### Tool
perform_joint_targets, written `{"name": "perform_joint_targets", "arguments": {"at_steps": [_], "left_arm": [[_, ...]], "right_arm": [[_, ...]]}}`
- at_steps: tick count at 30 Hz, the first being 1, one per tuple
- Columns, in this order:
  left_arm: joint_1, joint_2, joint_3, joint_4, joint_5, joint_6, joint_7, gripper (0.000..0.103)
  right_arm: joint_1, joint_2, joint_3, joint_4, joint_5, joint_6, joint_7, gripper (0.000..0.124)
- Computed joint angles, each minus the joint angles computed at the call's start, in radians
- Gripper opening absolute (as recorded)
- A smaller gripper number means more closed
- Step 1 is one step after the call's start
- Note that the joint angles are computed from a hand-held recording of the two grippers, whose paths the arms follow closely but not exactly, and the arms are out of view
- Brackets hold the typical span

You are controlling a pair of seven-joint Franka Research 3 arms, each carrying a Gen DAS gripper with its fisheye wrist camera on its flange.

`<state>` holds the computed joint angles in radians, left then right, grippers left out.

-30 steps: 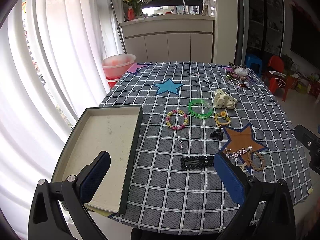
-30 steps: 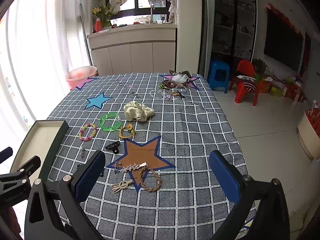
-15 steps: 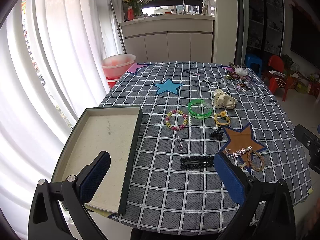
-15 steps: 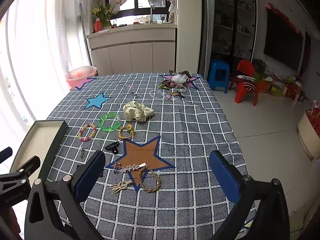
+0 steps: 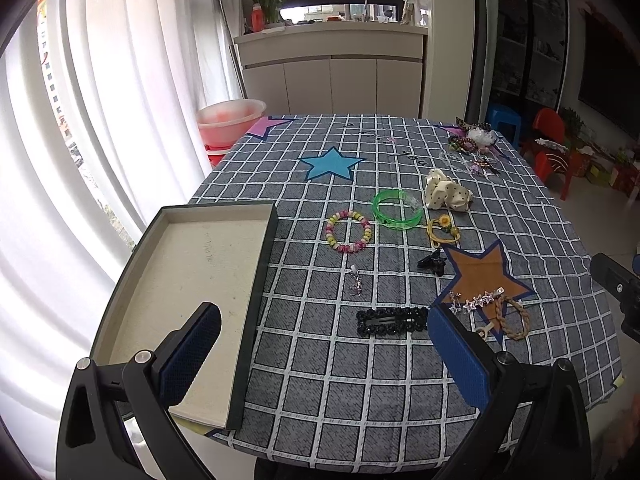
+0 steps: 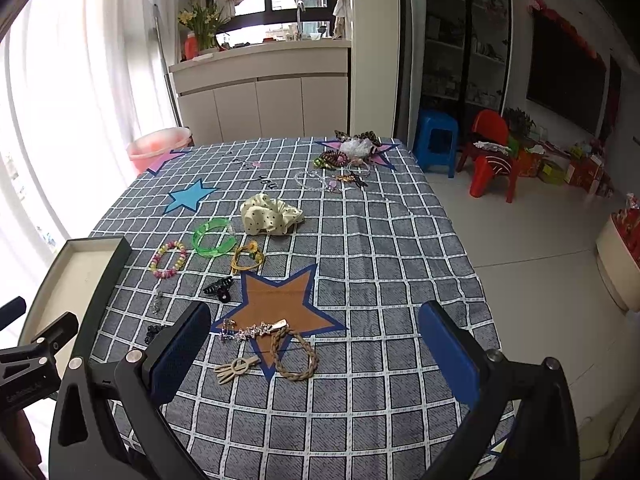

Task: Organize jewelry
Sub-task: 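Grasp the beaded bracelet with the left gripper while the right grasps the polka-dot scrunchie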

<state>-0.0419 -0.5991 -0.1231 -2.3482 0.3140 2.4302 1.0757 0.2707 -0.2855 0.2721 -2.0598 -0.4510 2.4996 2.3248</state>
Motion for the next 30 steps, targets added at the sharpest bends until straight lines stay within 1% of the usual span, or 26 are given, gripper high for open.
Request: {"name": "perform_joint_targets", "arguments": {"at_steps": [6, 9, 12, 16, 18, 20, 23, 24, 26, 30], "left_arm": [[0.006, 0.076, 0.015, 0.022, -0.013, 0.037, 0.013, 0.103], [-0.003, 0.136, 0.033, 0.054, -0.035, 0.067, 0.058, 0.103], [0.001, 0.204, 0.034, 0.096, -0.045, 0.093, 0.089, 0.103], [0.013, 0.307, 0.027, 0.168, -0.049, 0.114, 0.110, 0.103], [0.024, 0.360, 0.017, 0.211, -0.033, 0.107, 0.104, 0.103], [0.026, 0.416, 0.015, 0.260, -0.033, 0.093, 0.111, 0.098], [0.030, 0.496, 0.009, 0.327, -0.016, 0.075, 0.108, 0.097], [0.030, 0.521, 0.009, 0.348, -0.019, 0.066, 0.115, 0.088], [0.028, 0.566, 0.012, 0.391, -0.057, 0.037, 0.147, 0.083], [0.028, 0.618, 0.010, 0.432, -0.046, 0.005, 0.142, 0.083]], "right_arm": [[0.008, 0.026, -0.026, -0.001, 0.045, 0.000, -0.052, 0.103], [0.021, 0.063, -0.049, 0.023, 0.095, 0.003, -0.105, 0.103], [0.030, 0.113, -0.070, 0.063, 0.136, 0.003, -0.154, 0.103], [0.050, 0.215, -0.104, 0.162, 0.192, -0.012, -0.233, 0.103], [0.061, 0.279, -0.125, 0.230, 0.257, -0.024, -0.290, 0.103], [0.071, 0.337, -0.143, 0.293, 0.295, -0.037, -0.325, 0.103], [0.086, 0.436, -0.166, 0.405, 0.345, -0.062, -0.372, 0.103], [0.091, 0.471, -0.173, 0.445, 0.360, -0.072, -0.386, 0.103], [0.101, 0.546, -0.186, 0.536, 0.387, -0.099, -0.410, 0.103], [0.118, 0.678, -0.207, 0.698, 0.434, -0.153, -0.452, 0.103]]}}
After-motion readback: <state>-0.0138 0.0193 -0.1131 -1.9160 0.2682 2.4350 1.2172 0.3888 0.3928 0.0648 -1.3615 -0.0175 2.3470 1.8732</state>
